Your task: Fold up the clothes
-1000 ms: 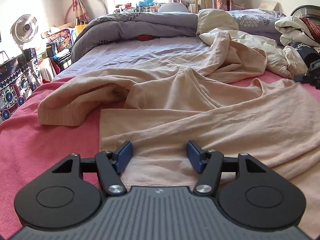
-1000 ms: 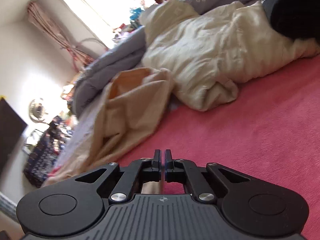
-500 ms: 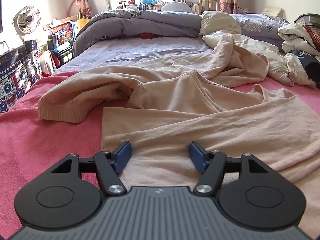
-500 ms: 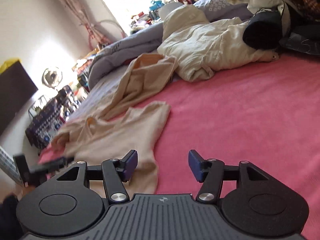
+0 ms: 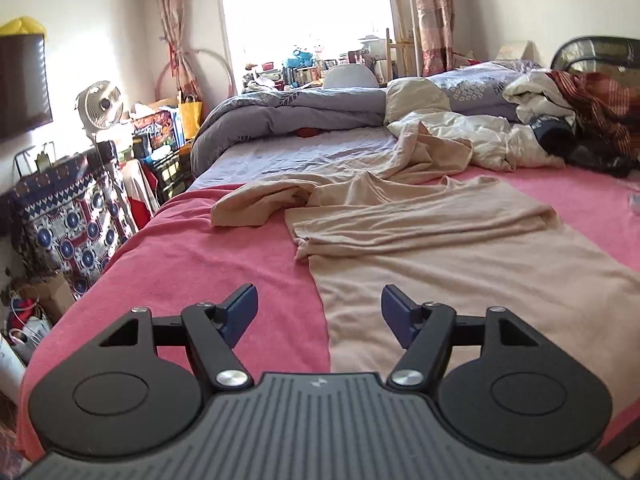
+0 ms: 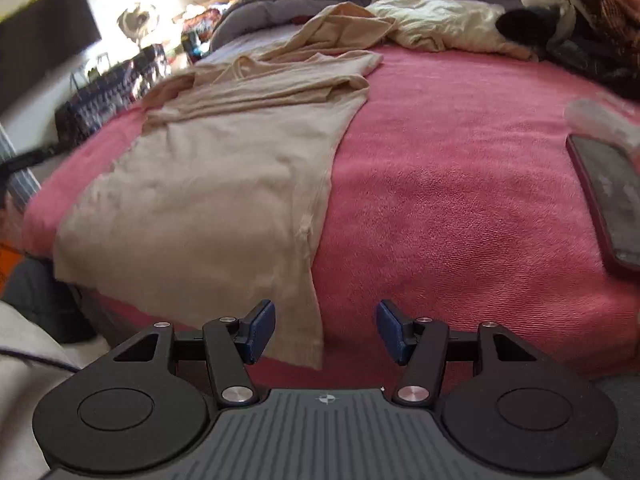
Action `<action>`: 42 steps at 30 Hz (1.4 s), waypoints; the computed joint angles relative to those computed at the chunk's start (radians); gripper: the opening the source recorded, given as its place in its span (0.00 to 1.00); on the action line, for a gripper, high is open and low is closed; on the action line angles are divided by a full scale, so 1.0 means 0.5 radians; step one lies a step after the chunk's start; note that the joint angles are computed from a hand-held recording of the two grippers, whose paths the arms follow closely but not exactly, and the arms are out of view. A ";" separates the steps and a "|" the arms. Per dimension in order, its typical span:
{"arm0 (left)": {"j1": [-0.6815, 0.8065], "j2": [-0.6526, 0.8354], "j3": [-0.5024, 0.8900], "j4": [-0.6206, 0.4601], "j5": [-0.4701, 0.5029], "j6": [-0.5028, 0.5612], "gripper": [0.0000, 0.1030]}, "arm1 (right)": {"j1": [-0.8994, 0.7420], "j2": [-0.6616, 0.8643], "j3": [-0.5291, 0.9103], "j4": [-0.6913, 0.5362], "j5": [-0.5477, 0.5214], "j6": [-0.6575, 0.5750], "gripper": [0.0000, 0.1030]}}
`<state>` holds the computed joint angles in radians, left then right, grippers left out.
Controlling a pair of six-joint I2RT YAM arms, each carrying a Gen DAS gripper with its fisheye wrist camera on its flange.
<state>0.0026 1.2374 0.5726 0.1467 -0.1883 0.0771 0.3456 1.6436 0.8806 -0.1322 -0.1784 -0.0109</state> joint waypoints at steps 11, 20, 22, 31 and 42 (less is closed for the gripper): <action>-0.220 -0.248 -0.239 -0.285 -0.260 -0.404 0.70 | -0.160 0.117 -0.067 0.251 -0.542 0.491 0.58; -0.386 -0.266 -0.313 -0.229 -0.399 -0.314 0.70 | -0.241 0.219 -0.004 0.155 -0.538 0.603 0.21; -0.406 -0.233 -0.307 -0.214 -0.405 -0.304 0.70 | -0.264 0.285 0.057 0.053 -0.632 0.573 0.56; -0.438 -0.179 -0.292 -0.199 -0.414 -0.308 0.70 | -0.419 0.537 0.113 0.279 -1.130 1.067 0.42; -0.647 -0.195 -0.233 -0.090 -0.153 -0.072 0.70 | -0.492 0.383 0.040 0.737 -1.579 1.781 0.10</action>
